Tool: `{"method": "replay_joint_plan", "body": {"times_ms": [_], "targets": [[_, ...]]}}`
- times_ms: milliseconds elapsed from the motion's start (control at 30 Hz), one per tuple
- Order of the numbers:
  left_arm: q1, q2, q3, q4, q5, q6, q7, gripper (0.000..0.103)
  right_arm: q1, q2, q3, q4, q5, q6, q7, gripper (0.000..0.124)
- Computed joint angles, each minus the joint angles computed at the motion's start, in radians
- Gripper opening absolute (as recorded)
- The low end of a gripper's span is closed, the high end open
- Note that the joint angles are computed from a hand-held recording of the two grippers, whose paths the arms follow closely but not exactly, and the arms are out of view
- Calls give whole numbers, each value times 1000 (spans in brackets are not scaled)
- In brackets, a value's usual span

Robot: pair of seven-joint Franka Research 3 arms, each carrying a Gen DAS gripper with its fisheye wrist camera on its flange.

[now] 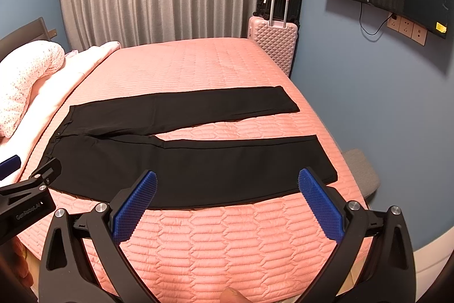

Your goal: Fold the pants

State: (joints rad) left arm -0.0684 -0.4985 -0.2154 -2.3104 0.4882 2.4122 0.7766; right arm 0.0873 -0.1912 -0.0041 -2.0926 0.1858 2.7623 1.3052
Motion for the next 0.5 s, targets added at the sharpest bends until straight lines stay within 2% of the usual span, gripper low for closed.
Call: {"method": "replay_joint_plan", "body": {"times_ms": [400, 500], "targets": [[1, 4, 1, 1, 2, -3, -2, 92, 8, 9, -10, 4, 31, 0, -36, 98], [5, 13, -1, 4, 8, -3, -8, 92, 21, 17, -19, -11, 75, 59, -86, 98]]}}
